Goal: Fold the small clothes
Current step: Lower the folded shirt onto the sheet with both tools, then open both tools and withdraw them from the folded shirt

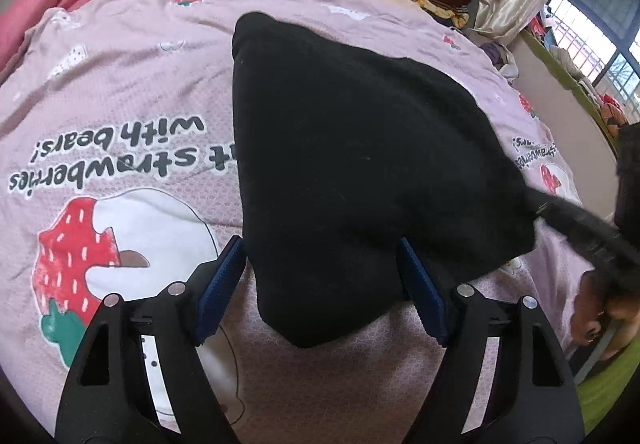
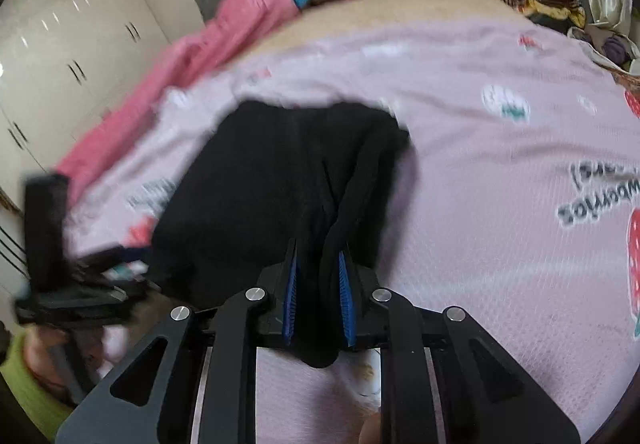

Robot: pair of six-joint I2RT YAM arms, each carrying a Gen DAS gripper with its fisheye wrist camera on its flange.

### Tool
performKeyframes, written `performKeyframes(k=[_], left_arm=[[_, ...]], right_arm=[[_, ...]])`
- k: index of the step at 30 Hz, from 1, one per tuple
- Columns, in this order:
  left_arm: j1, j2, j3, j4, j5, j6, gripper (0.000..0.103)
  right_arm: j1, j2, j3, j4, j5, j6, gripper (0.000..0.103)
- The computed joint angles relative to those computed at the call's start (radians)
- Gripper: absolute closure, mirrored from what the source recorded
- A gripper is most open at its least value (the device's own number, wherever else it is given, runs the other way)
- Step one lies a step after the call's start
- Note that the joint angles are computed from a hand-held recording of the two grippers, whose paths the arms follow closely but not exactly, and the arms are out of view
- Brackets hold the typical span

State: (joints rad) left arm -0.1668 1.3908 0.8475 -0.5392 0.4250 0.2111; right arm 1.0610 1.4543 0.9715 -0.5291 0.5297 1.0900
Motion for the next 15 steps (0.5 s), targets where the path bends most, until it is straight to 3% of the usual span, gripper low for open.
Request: performKeyframes(k=[4, 5, 15], left_arm=[[-0.014, -0.018, -0.018, 0.012, -0.022, 0.007, 0.033], [-0.014, -0.019, -0.017, 0.010, -0.024, 0.008, 0.033], [0.004, -0.051, -0.016, -0.016, -0.020, 0.017, 0.033]], right_arm=[[0.014, 0.001, -0.050, 0.042, 0.025, 0.063, 0.077], [0.021, -0.001, -0.049, 0.032, 0.038, 0.082, 0.070], [0.092, 0.029, 0.054, -0.155, 0.144, 0.181, 0.050]])
